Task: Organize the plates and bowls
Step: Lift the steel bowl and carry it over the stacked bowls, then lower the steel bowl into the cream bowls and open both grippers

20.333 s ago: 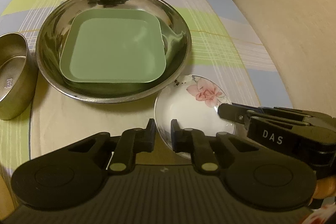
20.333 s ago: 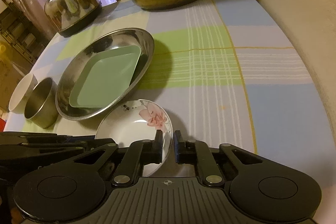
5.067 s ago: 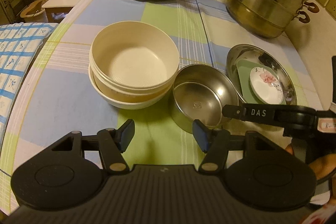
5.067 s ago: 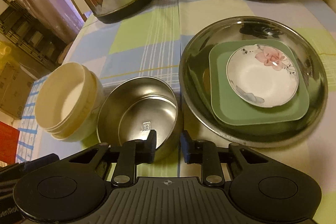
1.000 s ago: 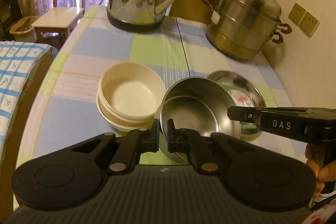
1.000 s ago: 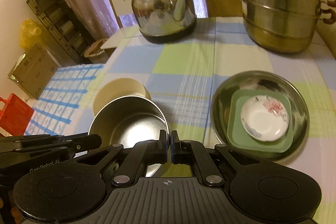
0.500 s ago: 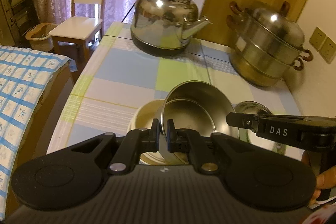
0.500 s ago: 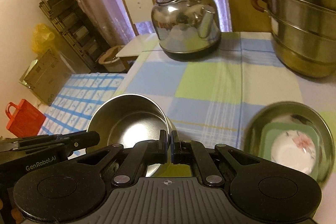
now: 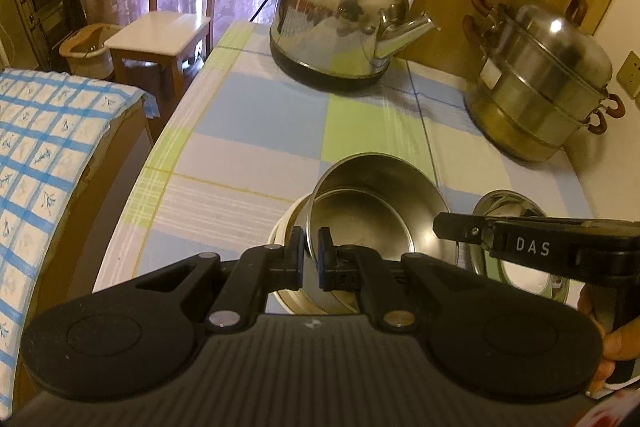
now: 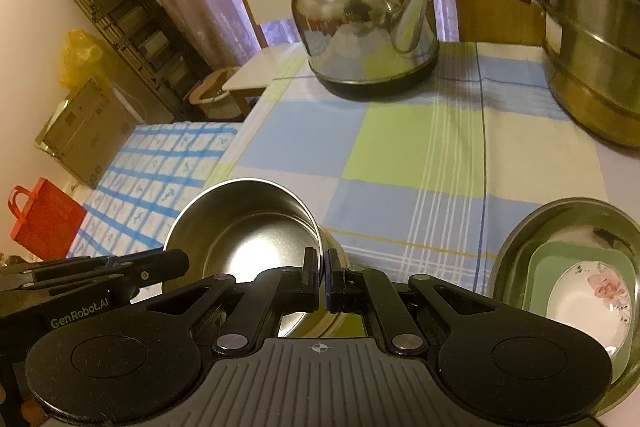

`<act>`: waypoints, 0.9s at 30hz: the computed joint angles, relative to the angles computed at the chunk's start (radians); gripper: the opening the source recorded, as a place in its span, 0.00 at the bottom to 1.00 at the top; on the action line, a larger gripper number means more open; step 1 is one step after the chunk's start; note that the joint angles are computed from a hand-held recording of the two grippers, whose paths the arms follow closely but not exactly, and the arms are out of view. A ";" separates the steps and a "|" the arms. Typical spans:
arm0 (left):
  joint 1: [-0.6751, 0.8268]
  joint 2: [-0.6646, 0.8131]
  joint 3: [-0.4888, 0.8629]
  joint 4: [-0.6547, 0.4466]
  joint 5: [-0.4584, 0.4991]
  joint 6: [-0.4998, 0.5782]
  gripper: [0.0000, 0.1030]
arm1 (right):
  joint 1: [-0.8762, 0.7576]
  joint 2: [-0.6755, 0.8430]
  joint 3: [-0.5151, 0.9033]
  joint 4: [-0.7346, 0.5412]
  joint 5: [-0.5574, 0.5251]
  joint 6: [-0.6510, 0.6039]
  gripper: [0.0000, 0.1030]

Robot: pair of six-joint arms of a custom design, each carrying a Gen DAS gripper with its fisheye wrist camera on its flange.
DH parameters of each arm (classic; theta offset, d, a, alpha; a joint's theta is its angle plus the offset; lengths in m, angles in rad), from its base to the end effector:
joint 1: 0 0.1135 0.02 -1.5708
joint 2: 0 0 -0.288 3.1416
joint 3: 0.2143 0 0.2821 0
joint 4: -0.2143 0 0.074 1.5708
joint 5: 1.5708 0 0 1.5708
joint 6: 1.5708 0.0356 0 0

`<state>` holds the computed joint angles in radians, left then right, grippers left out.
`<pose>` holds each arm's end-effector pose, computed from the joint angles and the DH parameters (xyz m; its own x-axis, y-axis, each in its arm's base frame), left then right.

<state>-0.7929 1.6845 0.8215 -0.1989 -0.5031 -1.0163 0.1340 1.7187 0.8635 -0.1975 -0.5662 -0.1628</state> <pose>0.2429 -0.2221 0.1373 -0.7131 -0.3374 -0.6145 -0.2792 0.9407 -0.1925 0.3345 0.0644 0.1393 -0.7886 -0.2443 -0.5642 -0.5106 0.7715 0.3796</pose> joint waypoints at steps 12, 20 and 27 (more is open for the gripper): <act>0.020 0.016 -0.004 0.012 0.020 0.000 0.13 | 0.022 0.045 0.025 -0.002 0.004 0.022 0.03; 0.016 0.011 -0.008 0.007 0.010 0.000 0.20 | 0.018 0.037 0.000 0.035 0.021 0.033 0.15; 0.008 0.003 -0.021 0.014 0.013 -0.002 0.20 | 0.020 0.038 -0.028 0.085 0.009 0.056 0.06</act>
<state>-0.7851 1.6872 0.8002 -0.1851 -0.4903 -1.0187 0.1542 1.7570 0.8357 -0.1122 -0.5567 -0.1066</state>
